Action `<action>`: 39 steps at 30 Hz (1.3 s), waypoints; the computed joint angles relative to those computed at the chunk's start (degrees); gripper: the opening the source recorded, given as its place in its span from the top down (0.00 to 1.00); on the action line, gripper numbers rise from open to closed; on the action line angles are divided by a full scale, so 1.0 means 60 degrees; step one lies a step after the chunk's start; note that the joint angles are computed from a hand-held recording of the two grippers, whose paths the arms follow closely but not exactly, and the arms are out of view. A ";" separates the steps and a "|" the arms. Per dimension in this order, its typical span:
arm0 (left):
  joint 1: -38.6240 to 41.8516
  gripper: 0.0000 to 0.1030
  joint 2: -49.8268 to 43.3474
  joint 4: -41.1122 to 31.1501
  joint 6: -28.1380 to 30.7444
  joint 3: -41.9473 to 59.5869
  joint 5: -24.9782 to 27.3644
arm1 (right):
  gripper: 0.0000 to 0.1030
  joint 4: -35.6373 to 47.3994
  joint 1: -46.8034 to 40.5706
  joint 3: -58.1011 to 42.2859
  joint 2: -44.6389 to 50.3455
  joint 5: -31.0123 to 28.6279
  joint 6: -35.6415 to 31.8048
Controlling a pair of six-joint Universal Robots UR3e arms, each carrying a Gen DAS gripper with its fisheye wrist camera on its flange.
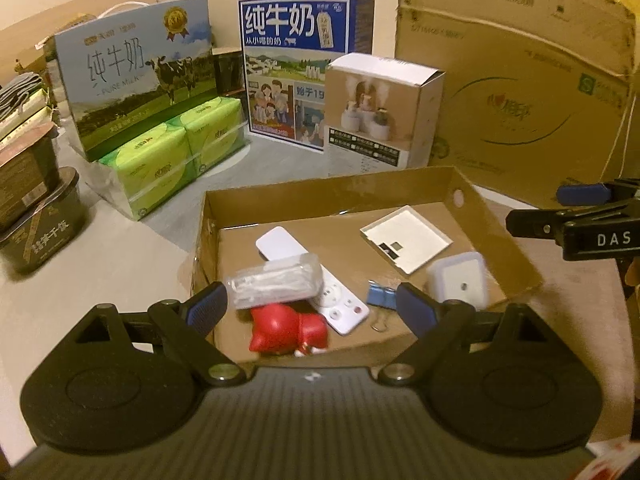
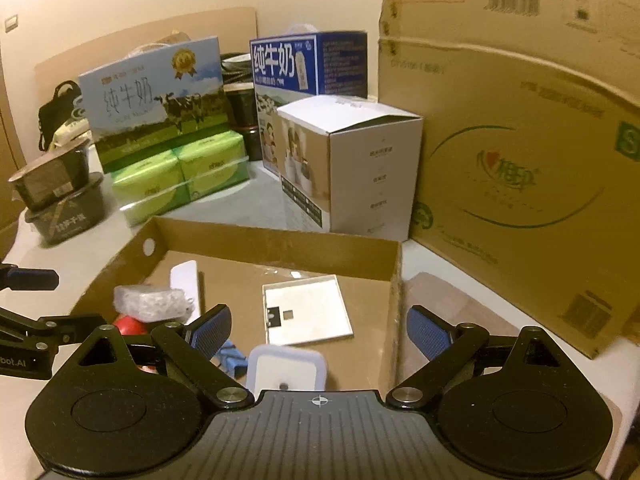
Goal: Organize rigid objects
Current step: 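Open both tools to drop the floss box and card into the tray, then withdraw both tools toward the wire rack and white plug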
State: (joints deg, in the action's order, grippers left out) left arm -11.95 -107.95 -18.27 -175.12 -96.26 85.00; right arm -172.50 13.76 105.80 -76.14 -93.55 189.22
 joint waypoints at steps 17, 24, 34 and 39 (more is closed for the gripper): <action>-0.0711 0.13 0.3367 0.0786 -0.1258 -0.3895 0.0472 | 0.09 -0.0372 0.1151 0.3917 -0.3916 -0.1063 0.1194; -0.0976 0.13 0.4277 0.0819 -0.1854 -0.5073 0.0632 | 0.09 -0.0237 0.1867 0.5258 -0.5018 -0.1723 0.1973; -0.1341 0.13 0.5042 0.0941 -0.2336 -0.6345 0.0864 | 0.09 0.0052 0.2854 0.6255 -0.5581 -0.2437 0.2589; -0.1486 0.13 0.5114 0.0979 -0.2466 -0.6595 0.0958 | 0.09 -0.0010 0.3037 0.6606 -0.5689 -0.2523 0.2763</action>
State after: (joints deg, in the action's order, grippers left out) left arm -20.86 -77.26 -12.40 -189.92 -135.83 90.75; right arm -172.56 31.98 145.43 -110.27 -108.69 205.79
